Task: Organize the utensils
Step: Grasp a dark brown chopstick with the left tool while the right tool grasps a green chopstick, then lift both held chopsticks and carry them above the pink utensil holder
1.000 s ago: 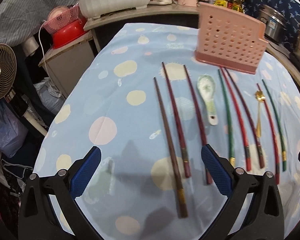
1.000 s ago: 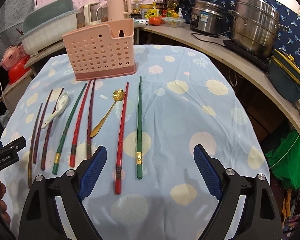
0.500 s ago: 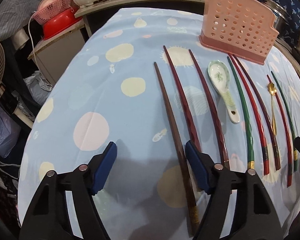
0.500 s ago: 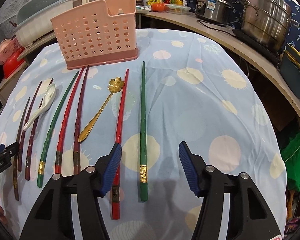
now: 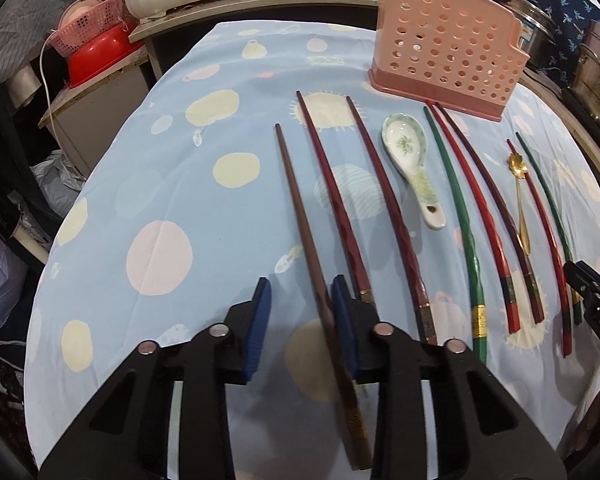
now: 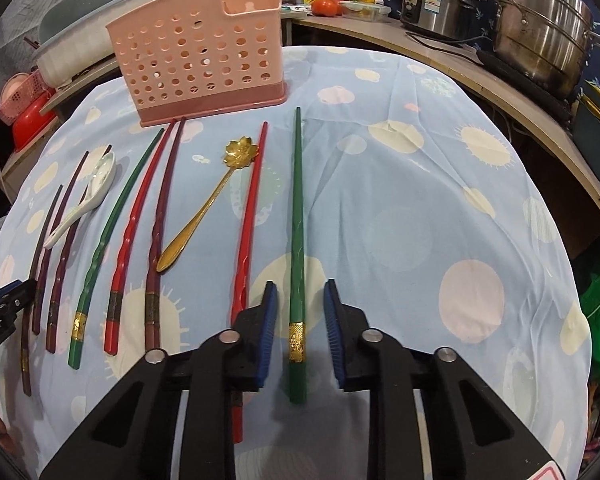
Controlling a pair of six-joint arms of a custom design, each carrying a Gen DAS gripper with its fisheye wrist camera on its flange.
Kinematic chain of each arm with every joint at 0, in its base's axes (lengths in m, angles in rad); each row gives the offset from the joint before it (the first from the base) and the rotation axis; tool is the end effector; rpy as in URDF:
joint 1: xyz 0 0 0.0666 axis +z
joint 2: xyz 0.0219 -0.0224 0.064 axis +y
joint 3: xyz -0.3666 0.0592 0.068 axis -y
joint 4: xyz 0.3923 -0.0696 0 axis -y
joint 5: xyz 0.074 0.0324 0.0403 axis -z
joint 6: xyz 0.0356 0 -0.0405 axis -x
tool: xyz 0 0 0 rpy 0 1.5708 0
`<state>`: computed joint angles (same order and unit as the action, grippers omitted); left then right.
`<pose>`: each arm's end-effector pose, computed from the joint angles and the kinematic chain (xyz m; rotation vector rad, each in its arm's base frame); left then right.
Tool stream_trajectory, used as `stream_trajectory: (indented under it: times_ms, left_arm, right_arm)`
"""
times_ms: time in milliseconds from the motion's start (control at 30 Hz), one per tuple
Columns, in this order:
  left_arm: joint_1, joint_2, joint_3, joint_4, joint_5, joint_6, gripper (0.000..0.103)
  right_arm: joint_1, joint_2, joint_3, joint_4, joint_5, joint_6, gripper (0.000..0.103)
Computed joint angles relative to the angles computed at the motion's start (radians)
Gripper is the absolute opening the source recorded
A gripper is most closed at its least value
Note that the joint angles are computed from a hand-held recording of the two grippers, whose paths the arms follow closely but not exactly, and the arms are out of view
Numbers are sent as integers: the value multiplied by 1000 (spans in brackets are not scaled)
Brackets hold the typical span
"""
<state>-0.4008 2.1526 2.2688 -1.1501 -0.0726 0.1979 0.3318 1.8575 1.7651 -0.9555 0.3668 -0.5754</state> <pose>0.6690 -0.2811 0.3508 0.2379 2.5944 -0.1209 0.6045 0.1943 0.3338 0.4293 2.4804 -0.1244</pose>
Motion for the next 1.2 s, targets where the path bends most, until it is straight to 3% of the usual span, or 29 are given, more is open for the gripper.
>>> stream_trajectory:
  times_ms: [133, 333, 867, 1200]
  left_arm:
    - [5, -22, -31, 9, 38, 10, 10]
    - [10, -62, -82, 18, 60, 16, 6]
    - [9, -202, -201, 94, 56, -2, 6]
    - [11, -239, -192, 82, 68, -7, 6]
  right_arm:
    - [2, -12, -17, 11, -12, 0, 8]
    - [3, -54, -66, 26, -29, -20, 8]
    - [41, -204, -159, 76, 48, -22, 8]
    - [66, -269, -161, 109, 104, 6, 7]
